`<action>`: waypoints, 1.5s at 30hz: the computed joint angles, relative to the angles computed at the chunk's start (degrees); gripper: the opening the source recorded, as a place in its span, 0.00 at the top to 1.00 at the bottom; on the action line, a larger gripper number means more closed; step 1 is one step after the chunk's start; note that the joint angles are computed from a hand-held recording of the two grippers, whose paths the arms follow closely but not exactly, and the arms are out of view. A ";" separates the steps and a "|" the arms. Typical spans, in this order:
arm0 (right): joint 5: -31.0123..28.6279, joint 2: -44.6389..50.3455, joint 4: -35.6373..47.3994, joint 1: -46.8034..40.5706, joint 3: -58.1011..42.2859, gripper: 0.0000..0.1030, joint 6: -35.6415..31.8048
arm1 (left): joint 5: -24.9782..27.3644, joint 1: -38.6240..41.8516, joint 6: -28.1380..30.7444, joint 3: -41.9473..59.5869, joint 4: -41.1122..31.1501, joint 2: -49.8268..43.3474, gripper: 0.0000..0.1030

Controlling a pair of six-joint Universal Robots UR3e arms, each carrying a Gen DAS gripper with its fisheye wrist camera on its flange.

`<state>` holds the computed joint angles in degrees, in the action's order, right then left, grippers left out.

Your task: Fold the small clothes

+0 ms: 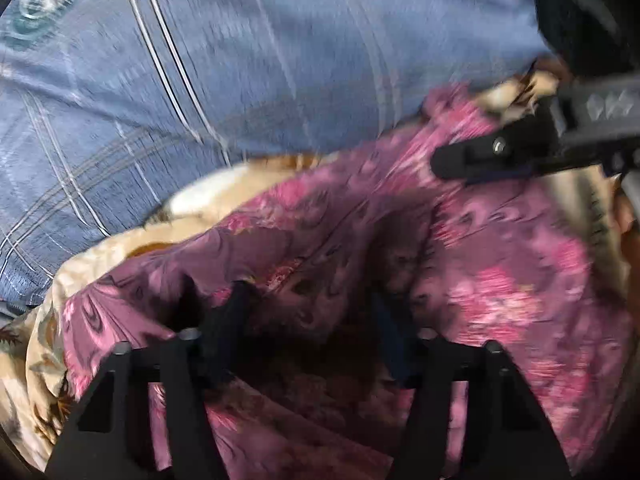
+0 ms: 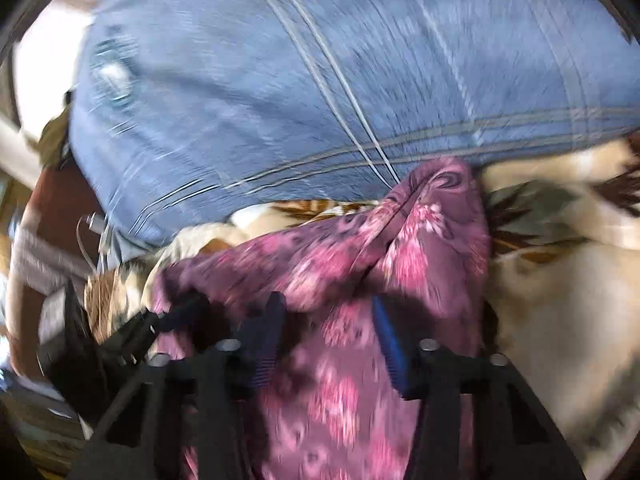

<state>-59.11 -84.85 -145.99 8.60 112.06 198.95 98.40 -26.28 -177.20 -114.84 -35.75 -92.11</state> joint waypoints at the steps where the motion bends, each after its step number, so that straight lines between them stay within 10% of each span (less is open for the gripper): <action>1: 0.39 1.03 -0.82 0.25 0.10 0.60 0.97 | 1.36 0.00 0.33 1.37 -1.52 -1.66 0.79; 4: -1.86 1.30 -1.25 2.05 -0.08 0.91 1.70 | -4.03 5.13 4.25 0.32 -3.14 1.88 0.96; 8: 3.19 -5.05 -4.23 -1.52 3.03 0.92 2.19 | -13.22 13.00 6.89 4.04 -8.93 11.34 0.96; 13: 5.77 2.81 -7.29 -3.35 -5.66 0.92 6.16 | -12.98 16.43 0.00 19.62 -10.74 0.14 0.94; 18: -1.71 3.88 -5.15 -2.81 -6.84 0.76 8.69 | -15.26 22.62 -1.49 15.02 -10.73 3.77 0.86; 20: 0.62 -5.87 -7.90 -4.68 2.43 0.57 6.11 | -18.23 27.78 2.69 5.88 -9.22 15.11 0.36; 21: -0.61 -10.11 -8.04 -4.53 5.47 0.38 5.32 | -19.03 30.69 4.10 2.21 -10.18 20.78 0.29; 27: -4.09 -23.34 -7.82 -1.35 16.30 0.30 1.09 | -29.06 49.56 18.54 -8.92 -27.12 43.80 0.28; 31: -14.70 -11.86 -6.44 4.84 6.47 0.31 -0.18 | -25.28 39.57 10.48 -5.72 -18.31 31.91 0.28; 37: -7.21 4.97 5.44 0.75 -9.20 0.30 -7.40 | -20.34 28.06 3.85 6.65 -11.94 11.98 0.28; 38: -6.31 8.22 6.57 0.92 -12.22 0.32 -8.33 | -19.82 27.42 3.09 8.27 -11.91 9.81 0.28; 41: -8.72 13.33 13.91 3.96 -20.16 0.95 -10.75 | -22.44 28.29 1.48 10.17 -13.31 7.39 0.36; 45: -12.52 -1.25 6.14 1.64 -8.93 0.96 -8.69 | -28.55 33.01 2.83 9.26 -14.53 10.66 0.37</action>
<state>-71.63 -86.10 -139.85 10.25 103.13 190.26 69.85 6.72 -174.38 -105.58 -50.28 -81.45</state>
